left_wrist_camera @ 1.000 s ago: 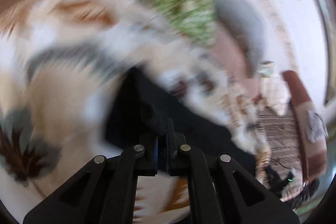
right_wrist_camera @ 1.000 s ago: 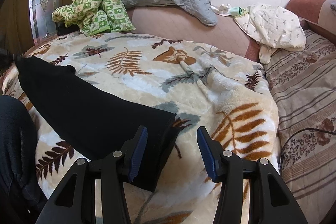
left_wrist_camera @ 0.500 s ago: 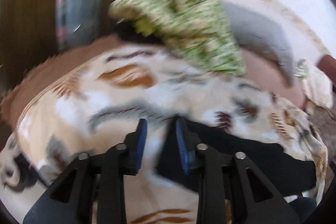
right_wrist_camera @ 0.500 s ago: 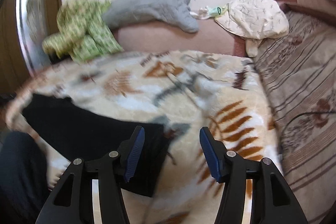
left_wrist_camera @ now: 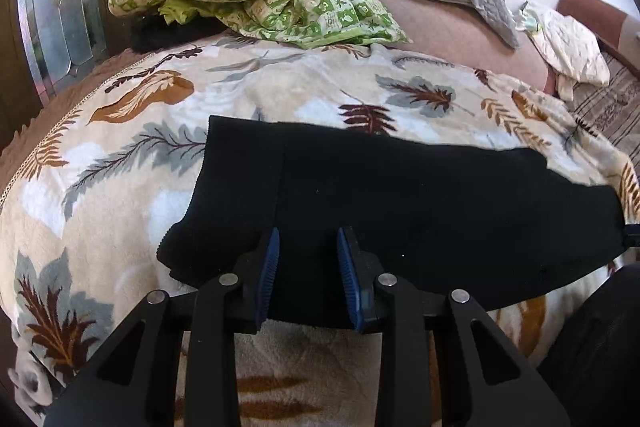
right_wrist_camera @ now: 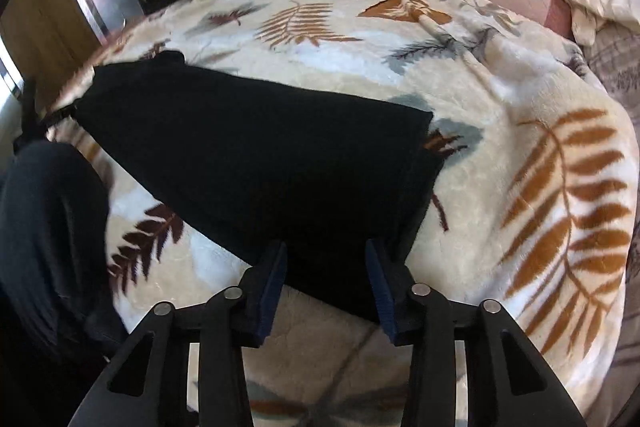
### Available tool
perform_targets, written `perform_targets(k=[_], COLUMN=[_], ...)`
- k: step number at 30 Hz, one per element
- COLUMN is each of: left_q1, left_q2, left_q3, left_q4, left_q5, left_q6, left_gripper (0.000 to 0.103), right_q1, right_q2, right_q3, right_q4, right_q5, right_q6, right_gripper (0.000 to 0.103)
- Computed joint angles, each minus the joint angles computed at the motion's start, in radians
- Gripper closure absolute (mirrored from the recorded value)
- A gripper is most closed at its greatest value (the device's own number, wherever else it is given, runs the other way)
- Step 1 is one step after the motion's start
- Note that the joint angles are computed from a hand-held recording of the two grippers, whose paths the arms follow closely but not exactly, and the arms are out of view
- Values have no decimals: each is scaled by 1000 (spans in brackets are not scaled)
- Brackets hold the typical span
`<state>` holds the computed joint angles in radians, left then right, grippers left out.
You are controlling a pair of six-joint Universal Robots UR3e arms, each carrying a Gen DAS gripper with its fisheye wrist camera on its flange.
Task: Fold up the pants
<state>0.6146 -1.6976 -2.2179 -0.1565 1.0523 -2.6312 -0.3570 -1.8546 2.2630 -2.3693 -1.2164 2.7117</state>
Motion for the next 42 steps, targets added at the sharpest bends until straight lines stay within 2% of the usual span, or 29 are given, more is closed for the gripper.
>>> perform_targets(k=[2, 4, 5, 6, 7, 8, 9, 10, 11, 12, 14, 15, 18, 20, 22, 24, 26, 27, 29, 30, 33, 35, 37, 39, 41, 42], left_q1=[-14, -27, -41, -60, -86, -108, -130, -157, -180, -173, -141, -128, -116, -129, -132, -176, -221, -255, -255, -243, -203, -203, -215, -283, -347, -405], left_q2=[13, 29, 27, 19, 6, -5, -10, -12, -5, 13, 72, 89, 108, 115, 116, 68, 16, -18, 6, 29, 72, 78, 65, 10, -53, -108], left_q3=[22, 32, 46, 67, 109, 144, 154, 147, 99, 52, -31, -46, -39, -16, -1, 44, 74, 59, -47, -72, -29, 30, 89, 169, 228, 263], left_q4=[-9, -18, -37, -67, -158, -260, -304, -304, -248, -206, -178, -187, -227, -233, -211, -178, -175, -123, 20, 17, -134, -206, -221, -218, -243, -275], left_q5=[-12, -75, -102, -119, -152, -171, -161, -118, -63, -62, -82, -93, -103, -86, -106, -87, -40, 22, 34, 25, -22, -34, -56, -13, 37, 117], left_q6=[-37, -70, -76, -79, -59, -18, 10, 32, 72, 101, 159, 172, 177, 156, 126, 53, 39, 48, 92, 111, 139, 105, 40, -16, -21, -3], left_gripper=[74, 67, 61, 60, 60, 60, 60, 60, 60, 59, 59, 59, 59, 59, 58, 51, 51, 50, 49, 49, 49, 49, 49, 49, 45, 40], right_q1=[-15, 14, 64, 116, 176, 225, 248, 250, 235, 235, 256, 262, 283, 286, 278, 309, 390, 415, 483, 486, 472, 498, 524, 550, 598, 620], right_q2=[-31, 21, 90, 156, 231, 301, 336, 328, 300, 278, 239, 223, 231, 208, 203, 271, 402, 445, 526, 503, 448, 475, 516, 607, 739, 805], right_q3=[-12, -47, -105, -160, -233, -314, -356, -358, -360, -365, -340, -327, -404, -436, -472, -524, -586, -590, -581, -544, -564, -654, -739, -865, -1007, -1079], right_q4=[5, -44, -63, -71, -43, 38, 105, 132, 195, 263, 303, 304, 421, 414, 364, 265, 176, 164, 143, 104, 246, 334, 304, 231, 185, 205], right_q5=[63, 72, 33, -23, -95, -166, -206, -220, -215, -237, -281, -287, -308, -294, -235, -207, -230, -241, -329, -336, -328, -386, -382, -289, -240, -237], right_q6=[18, 64, 102, 132, 160, 165, 160, 154, 157, 153, 128, 127, 135, 150, 193, 270, 329, 332, 313, 322, 313, 317, 341, 344, 315, 289], right_gripper=[59, 59, 59, 59, 60, 63, 63, 63, 63, 62, 61, 58, 60, 60, 59, 58, 58, 59, 59, 59, 58, 58, 55, 55, 55, 54])
